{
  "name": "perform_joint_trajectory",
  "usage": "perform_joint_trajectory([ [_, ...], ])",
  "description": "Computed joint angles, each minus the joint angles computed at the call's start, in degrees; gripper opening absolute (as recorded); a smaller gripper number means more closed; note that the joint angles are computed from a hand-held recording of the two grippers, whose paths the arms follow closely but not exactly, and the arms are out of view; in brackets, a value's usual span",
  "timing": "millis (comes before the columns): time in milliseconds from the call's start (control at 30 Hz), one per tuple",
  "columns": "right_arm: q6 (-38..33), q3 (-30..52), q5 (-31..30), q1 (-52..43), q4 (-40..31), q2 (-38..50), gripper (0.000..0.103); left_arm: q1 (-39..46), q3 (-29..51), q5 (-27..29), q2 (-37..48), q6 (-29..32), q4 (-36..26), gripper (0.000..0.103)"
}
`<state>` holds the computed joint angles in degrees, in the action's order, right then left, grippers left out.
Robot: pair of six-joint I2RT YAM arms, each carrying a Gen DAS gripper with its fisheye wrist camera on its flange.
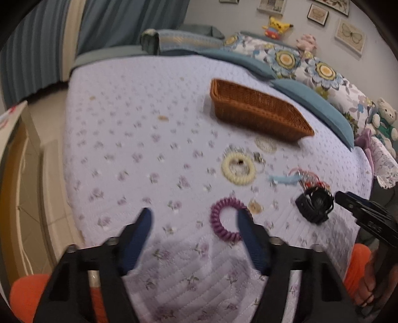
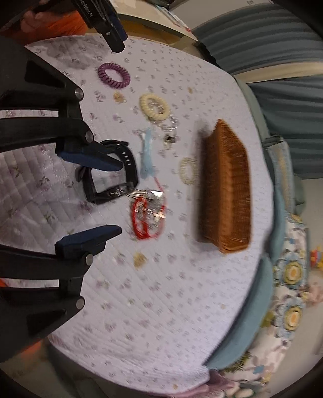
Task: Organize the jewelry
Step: 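Grasp the purple coil hair tie with the left tool while the right tool grasps the black watch band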
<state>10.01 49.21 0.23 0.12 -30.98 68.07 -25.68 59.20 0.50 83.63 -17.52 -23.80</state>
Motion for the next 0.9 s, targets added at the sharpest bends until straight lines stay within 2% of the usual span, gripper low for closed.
perform_joint_trajectory([
  [33,0.3,0.0,-1.8,-0.6,0.2,1.1,0.049,0.0,0.6,0.6,1.1,-0.1,-0.4,0.063],
  [133,0.6,0.3,-1.3,0.3,1.1,3.3,0.048,-0.1,1.8,2.9,3.3,-0.3,-0.7,0.059],
  [200,0.4,1.1,-1.2,0.6,1.1,4.8,0.045,-0.3,3.0,3.5,5.3,-0.2,-1.2,0.046],
  [267,0.3,2.1,-0.7,0.8,0.9,6.3,0.041,-0.3,5.1,5.0,7.8,-0.6,-2.8,0.04],
  [300,0.1,2.5,-1.1,0.6,0.8,6.9,0.035,-0.5,5.8,5.3,8.9,-0.7,-3.1,0.036],
  [400,0.1,3.5,-1.2,0.3,0.4,9.3,0.029,-1.3,7.5,4.7,10.9,-0.1,-3.1,0.033],
  [433,0.0,3.8,-1.3,0.2,0.4,10.0,0.028,-1.7,8.5,4.6,11.8,0.1,-3.4,0.03],
  [467,-0.1,3.9,-1.8,-0.1,0.5,10.4,0.027,-1.9,9.6,4.5,12.7,0.4,-4.2,0.022],
  [533,-0.5,3.9,-1.9,-0.3,0.7,10.6,0.024,-3.0,11.2,2.6,14.1,0.8,-5.0,0.018],
  [567,-0.8,3.7,-2.3,-0.6,0.7,10.3,0.023,-3.3,11.6,2.1,14.3,1.1,-5.1,0.012],
  [633,-0.9,3.7,-2.3,-0.6,0.7,9.9,0.02,-3.6,11.8,1.9,14.4,1.7,-4.8,0.011],
  [900,-0.4,7.6,-3.4,-1.5,-1.1,8.5,0.019,-3.4,14.4,5.9,13.1,2.2,-2.4,0.011],
])
